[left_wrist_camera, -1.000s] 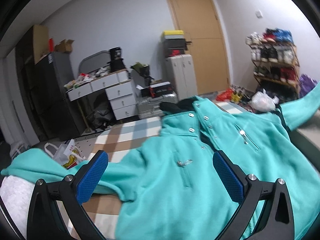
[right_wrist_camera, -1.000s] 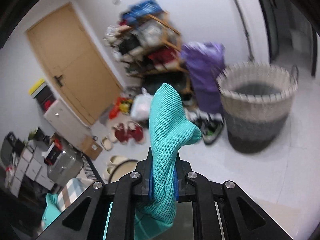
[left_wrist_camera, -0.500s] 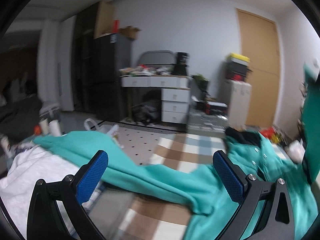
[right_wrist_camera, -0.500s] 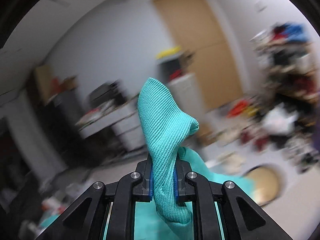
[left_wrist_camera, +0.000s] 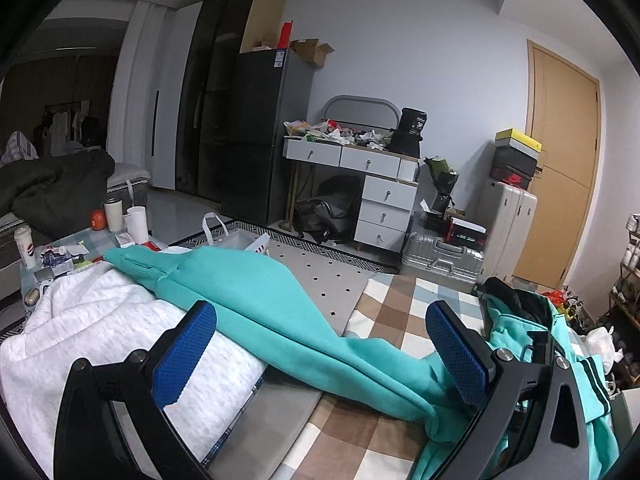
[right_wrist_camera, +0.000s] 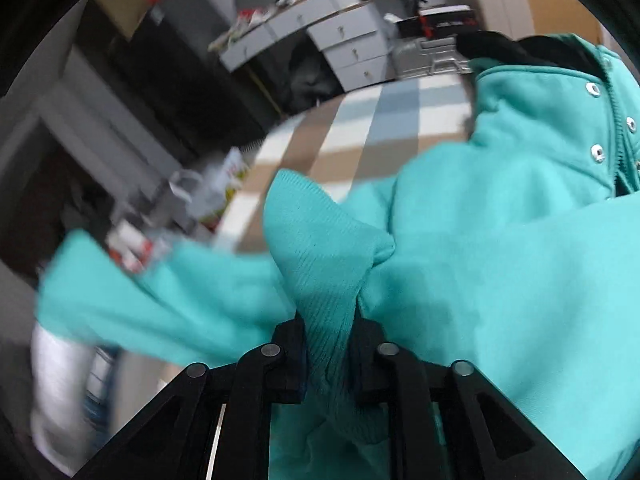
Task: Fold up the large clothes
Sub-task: 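Grasp the teal hoodie sleeve cuff with the right gripper and lift it, then lay the sleeve across the hoodie body and open the right gripper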
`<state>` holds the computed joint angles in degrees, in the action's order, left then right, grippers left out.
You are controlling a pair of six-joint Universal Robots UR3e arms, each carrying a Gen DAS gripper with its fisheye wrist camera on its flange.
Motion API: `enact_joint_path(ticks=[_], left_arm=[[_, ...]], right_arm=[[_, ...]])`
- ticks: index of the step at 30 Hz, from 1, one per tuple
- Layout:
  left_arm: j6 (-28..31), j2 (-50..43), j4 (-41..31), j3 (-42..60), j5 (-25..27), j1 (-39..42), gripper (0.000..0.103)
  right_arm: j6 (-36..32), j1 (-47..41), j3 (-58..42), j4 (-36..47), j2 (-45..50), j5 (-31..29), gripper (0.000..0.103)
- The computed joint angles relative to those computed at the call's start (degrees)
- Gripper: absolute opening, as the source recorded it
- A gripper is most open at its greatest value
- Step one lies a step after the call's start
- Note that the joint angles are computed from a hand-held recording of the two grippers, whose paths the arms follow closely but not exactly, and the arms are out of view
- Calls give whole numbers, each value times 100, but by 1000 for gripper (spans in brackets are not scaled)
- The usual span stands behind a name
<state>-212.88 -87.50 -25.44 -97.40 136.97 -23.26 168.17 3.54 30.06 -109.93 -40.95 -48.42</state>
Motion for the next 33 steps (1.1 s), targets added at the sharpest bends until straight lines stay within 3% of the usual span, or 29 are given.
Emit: enact_joint_path(ticks=[1,3,5,7,8,10,13,15,16,18,21,25,27,28,30,33], left_arm=[[27,53,26,-50,-23,2,102],[89,46,85,-62,-54,-32,102],[195,169,138,-170,-20,-45,102],[263,95,149,-124,37,-84,102],[271,32,87,-59,63,-96,102],[261,-29,-46,7,74,-96,102],[220,37,-244,-16,-92,24,102],[161,213,-468,-105,-339,197,102],[74,319,-653,-111,-566,313,102],[8,790,-1141,-204,-1384,836,102],[40,1596,-1797,-315,-2361,1717,102],[593,2907,-3298,-127,-4394,4026,102],[741,3289,-4191,131,-4959,5226,102],[930,3410,-4639,256,-5347,5826,102],[1239,3620,-5446,367,-5995,7026,102],[2242,3874,-6626,325,-7306,8617,102]], right_arm=[[-295,-110,269,94,-204,224,30],[-962,-484,354,888,-480,979,57],[-1552,-937,1185,1207,-1174,1519,63],[-1457,-1393,1985,504,-1751,1579,70],[-1230,-1567,2209,24,-1858,1423,77],[-740,-1834,2281,-691,-1910,389,79],[-562,-1770,1838,-976,-1470,-1111,80],[-882,-1654,1382,-483,-1096,-1809,79],[-1025,-1601,1278,-150,-985,-2043,78],[-1065,-1722,1789,-177,-1237,-1795,74],[-1347,-2316,3196,-322,-2360,-497,73],[-2200,-3079,5058,57,-4147,927,83],[-2505,-3348,5707,371,-4817,1480,93],[-3004,-3637,5960,1012,-5202,1770,95],[-3734,-3923,6090,2136,-5629,2086,95],[-4281,-4070,6335,2728,-5880,2210,95]])
